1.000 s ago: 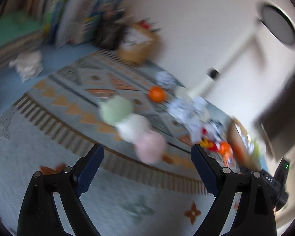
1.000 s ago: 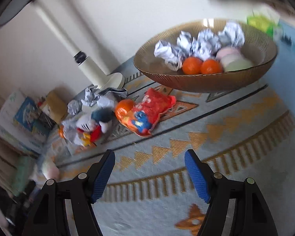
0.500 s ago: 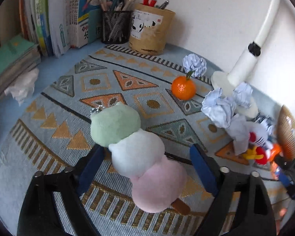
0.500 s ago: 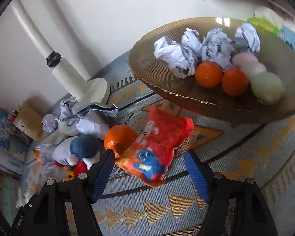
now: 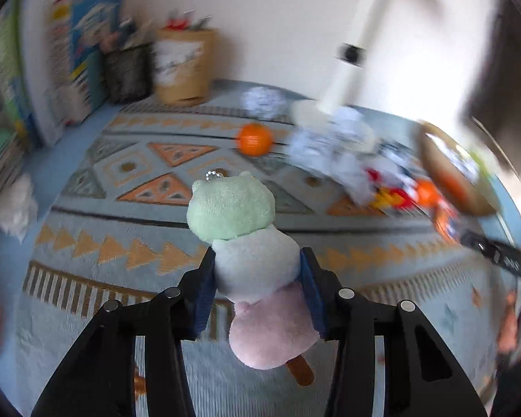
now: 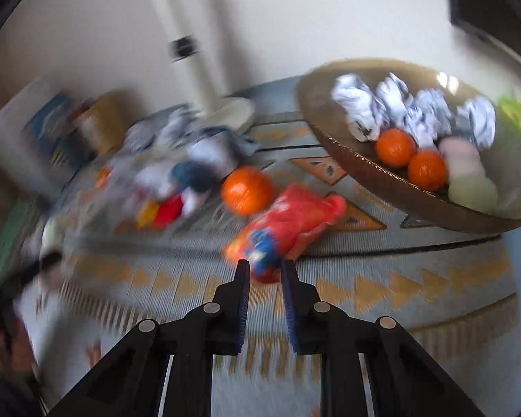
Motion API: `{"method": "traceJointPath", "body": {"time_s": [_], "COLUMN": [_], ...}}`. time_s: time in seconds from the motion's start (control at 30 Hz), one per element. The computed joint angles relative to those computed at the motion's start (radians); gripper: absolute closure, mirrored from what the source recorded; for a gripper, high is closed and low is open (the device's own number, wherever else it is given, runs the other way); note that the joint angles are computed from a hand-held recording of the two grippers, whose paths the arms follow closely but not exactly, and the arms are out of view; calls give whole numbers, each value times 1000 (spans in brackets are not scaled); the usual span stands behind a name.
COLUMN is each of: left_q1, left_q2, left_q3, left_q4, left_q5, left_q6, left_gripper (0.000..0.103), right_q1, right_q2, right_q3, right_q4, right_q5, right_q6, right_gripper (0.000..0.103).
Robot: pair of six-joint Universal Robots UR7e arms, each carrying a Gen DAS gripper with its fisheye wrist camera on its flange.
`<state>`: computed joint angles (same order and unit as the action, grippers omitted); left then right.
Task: Organize objects
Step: 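Grasp the stacked green-white-pink plush with left gripper while right grasps the red snack bag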
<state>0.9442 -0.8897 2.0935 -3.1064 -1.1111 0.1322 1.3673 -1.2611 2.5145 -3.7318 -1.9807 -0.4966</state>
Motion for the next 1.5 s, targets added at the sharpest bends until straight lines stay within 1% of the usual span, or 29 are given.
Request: {"method": "traceJointPath", "body": {"time_s": [0.07, 0.13, 0.17, 0.2, 0.23, 0.27, 0.3, 0.37, 0.4, 0.43, 0.47, 0.5, 0.53, 0.6, 0.67, 0.7, 0.73, 0.8, 0.87, 0.93, 0.97, 1.07, 1.1, 1.13, 1.17, 1.27, 1.33, 1.43, 1.5], "left_q1": [-6, -2, 3, 12, 19, 27, 27, 21, 18, 15, 10, 8, 4, 1, -1, -4, -6, -11, -13, -15, -21, -39, -39, -38, -37, -34, -37, -40, -38], "left_q2": [-10, -6, -7, -7, -11, -11, -5, 5, 10, 15, 19, 21, 23, 17, 12, 14, 16, 23, 34, 48, 55, 70, 70, 71, 71, 74, 77, 84, 83], "left_q3": [9, 13, 14, 10, 9, 6, 1, 0, 0, 0, 2, 9, 20, 35, 45, 48, 48, 42, 37, 33, 32, 39, 40, 39, 37, 29, 31, 25, 22], "left_q4": [11, -16, -19, -12, -4, 2, 6, 3, -1, -4, -6, -26, -54, -71, -83, -95, -97, -82, -82, -90, -92, -116, -116, -113, -107, -99, -106, -89, -81], "left_q5": [-1, 7, 7, 0, -11, -20, -13, 11, 18, 25, 37, 45, 54, 52, 53, 62, 69, 81, 86, 96, 115, 158, 161, 167, 176, 189, 202, 226, 228], "left_q6": [14, -8, -33, -64, -86, -93, -95, -88, -83, -81, -81, -75, -71, -76, -82, -81, -80, -76, -76, -87, -89, -72, -74, -79, -87, -108, -109, -122, -131], "left_gripper": [60, 58, 55, 54, 54, 54, 54, 53, 52, 44, 30, 27, 26, 26, 26, 26, 26, 26, 26, 26, 26, 26, 26, 26, 26, 26, 26, 27, 32], "right_q1": [8, -18, -33, -37, -37, -23, -15, -20, -10, 4, 9, 22, 52, 87, 100, 96, 90, 63, 47, 39, 50, 30, 18, 3, -8, -27, -34, 6, 5], "right_q2": [14, -29, -52, -52, -42, -16, -5, 11, 38, 66, 93, 124, 171, 242, 283, 279, 263, 208, 158, 127, 143, 142, 130, 122, 115, 122, 150, 189, 181], "right_q3": [4, 17, 17, 8, 0, -15, -30, -61, -87, -119, -145, -160, -188, -239, -253, -243, -221, -154, -92, -47, -51, -49, -47, -44, -24, 5, 16, 2, -10], "right_q4": [-40, 3, 40, 61, 49, 22, 20, 38, 39, 55, 63, 28, -18, -48, -97, -106, -100, -95, -72, -65, -76, -70, -48, -43, -70, -137, -205, -279, -242], "right_q5": [-62, -26, 9, 35, 47, 26, 14, 52, 25, -20, -50, -88, -167, -270, -313, -297, -269, -160, -65, -27, -44, -54, -37, -8, 15, 61, 58, -46, -71], "right_q6": [-7, 42, 83, 128, 167, 204, 237, 298, 338, 380, 412, 420, 407, 355, 274, 248, 227, 162, 50, -48, -61, -34, 2, 42, 68, 147, 173, 148, 156], "right_gripper": [85, 79, 68, 53, 46, 43, 43, 43, 43, 43, 42, 42, 42, 46, 58, 64, 65, 66, 66, 66, 66, 58, 49, 45, 37, 37, 37, 37, 46]}}
